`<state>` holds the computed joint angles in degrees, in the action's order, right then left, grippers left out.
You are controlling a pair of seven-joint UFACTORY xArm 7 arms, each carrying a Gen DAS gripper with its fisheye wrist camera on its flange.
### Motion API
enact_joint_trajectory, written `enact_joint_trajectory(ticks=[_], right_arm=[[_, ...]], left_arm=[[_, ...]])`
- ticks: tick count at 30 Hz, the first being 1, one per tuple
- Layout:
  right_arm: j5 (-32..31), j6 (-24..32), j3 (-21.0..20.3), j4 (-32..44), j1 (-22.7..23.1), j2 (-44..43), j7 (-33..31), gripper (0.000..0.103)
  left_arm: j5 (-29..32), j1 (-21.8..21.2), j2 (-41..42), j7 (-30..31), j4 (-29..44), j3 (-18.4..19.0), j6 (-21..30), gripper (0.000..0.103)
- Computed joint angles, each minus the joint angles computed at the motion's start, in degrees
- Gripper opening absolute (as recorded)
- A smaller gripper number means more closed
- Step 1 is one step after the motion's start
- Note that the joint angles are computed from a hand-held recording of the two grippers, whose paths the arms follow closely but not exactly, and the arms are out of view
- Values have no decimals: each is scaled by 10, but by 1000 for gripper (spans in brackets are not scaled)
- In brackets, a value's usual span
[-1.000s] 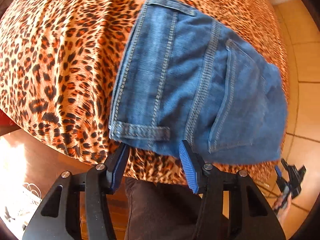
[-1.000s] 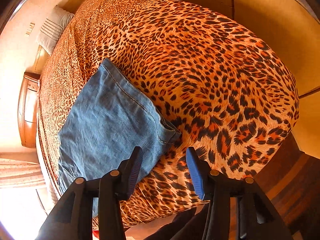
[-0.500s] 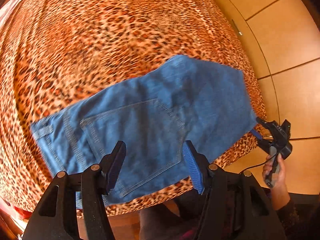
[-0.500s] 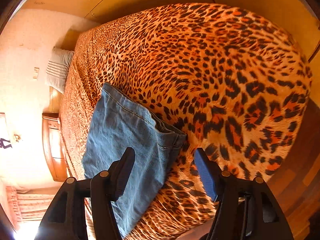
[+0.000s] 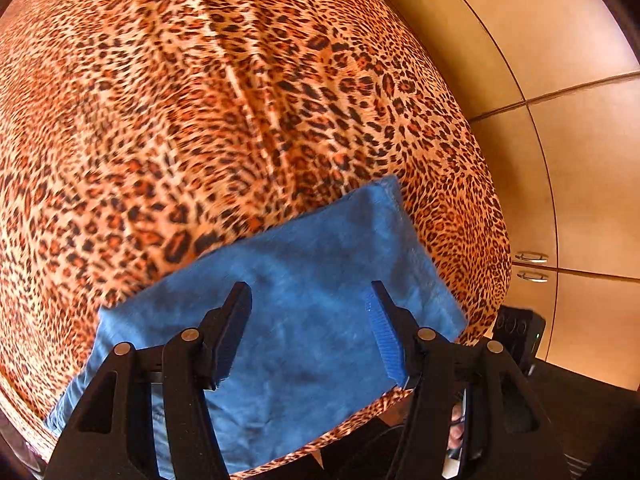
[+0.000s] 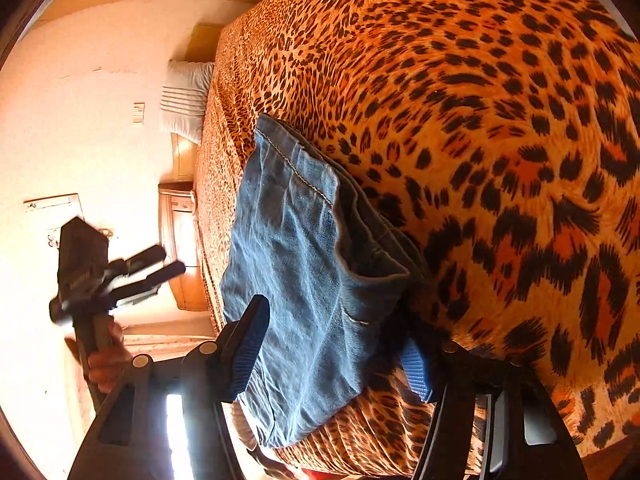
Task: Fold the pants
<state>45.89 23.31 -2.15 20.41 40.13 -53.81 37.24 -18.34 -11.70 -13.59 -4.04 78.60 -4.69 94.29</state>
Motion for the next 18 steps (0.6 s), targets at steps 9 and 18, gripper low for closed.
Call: enact_joint_trajectory(ticks=[9,18], right_arm=[[-8,-37,25,-7,13,4,4,63],[-65,-102,161,-47,-37,-25,186,63]], left_arm=[[66,-61,191,61,136,-52,42,58],[111,-108,192,260,108,-75,71,80]])
